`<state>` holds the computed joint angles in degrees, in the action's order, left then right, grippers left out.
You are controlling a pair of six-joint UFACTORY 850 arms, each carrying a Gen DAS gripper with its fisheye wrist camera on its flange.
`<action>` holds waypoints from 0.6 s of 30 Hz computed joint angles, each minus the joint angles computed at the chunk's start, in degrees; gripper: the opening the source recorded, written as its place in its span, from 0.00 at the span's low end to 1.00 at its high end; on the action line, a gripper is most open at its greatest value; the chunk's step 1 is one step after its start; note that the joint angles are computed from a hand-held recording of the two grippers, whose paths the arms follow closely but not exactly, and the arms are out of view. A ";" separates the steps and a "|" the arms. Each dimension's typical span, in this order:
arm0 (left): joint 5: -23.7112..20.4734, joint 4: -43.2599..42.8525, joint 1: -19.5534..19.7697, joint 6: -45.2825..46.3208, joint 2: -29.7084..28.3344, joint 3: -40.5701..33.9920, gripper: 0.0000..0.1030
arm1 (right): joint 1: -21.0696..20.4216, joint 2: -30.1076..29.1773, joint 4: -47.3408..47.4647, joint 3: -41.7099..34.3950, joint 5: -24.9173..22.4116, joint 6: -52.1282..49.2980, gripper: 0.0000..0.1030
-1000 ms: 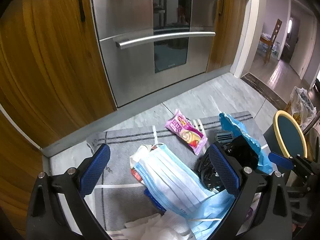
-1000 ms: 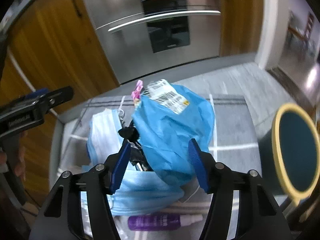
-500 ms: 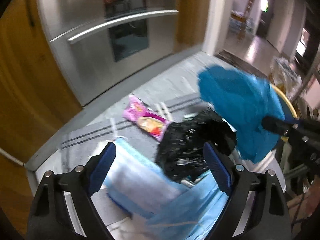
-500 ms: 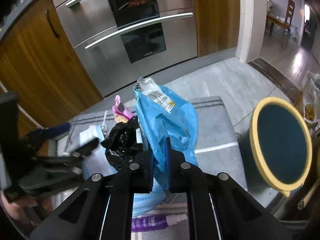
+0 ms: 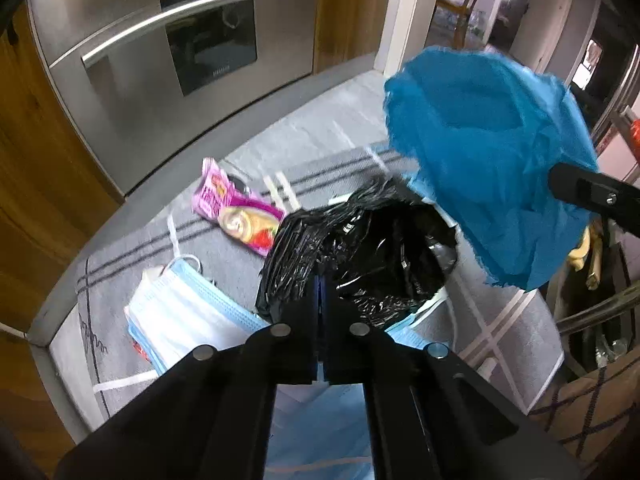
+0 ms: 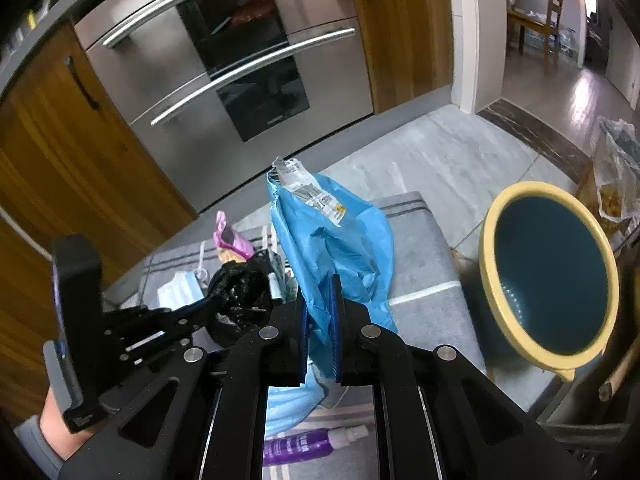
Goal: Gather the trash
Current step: 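Carry both bags over the teal bin and open both tools to drop them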
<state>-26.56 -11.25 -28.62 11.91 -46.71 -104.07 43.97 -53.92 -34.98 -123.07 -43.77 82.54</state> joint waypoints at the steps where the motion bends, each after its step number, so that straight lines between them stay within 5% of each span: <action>1: 1.15 -1.20 0.02 0.87 0.66 0.63 0.01 | -0.07 0.50 -0.35 0.58 0.32 0.82 0.10; 12: 8.21 -6.25 -0.74 6.04 4.29 2.67 0.00 | -0.80 11.10 -9.77 12.65 5.52 11.83 0.10; 18: 10.02 -13.95 -2.14 14.47 5.04 1.92 0.00 | -1.30 19.78 -17.11 22.97 3.10 16.83 0.10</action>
<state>-16.54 -25.20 -30.76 26.38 -41.66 -102.15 42.67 -34.14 -52.09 -100.10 -40.67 99.37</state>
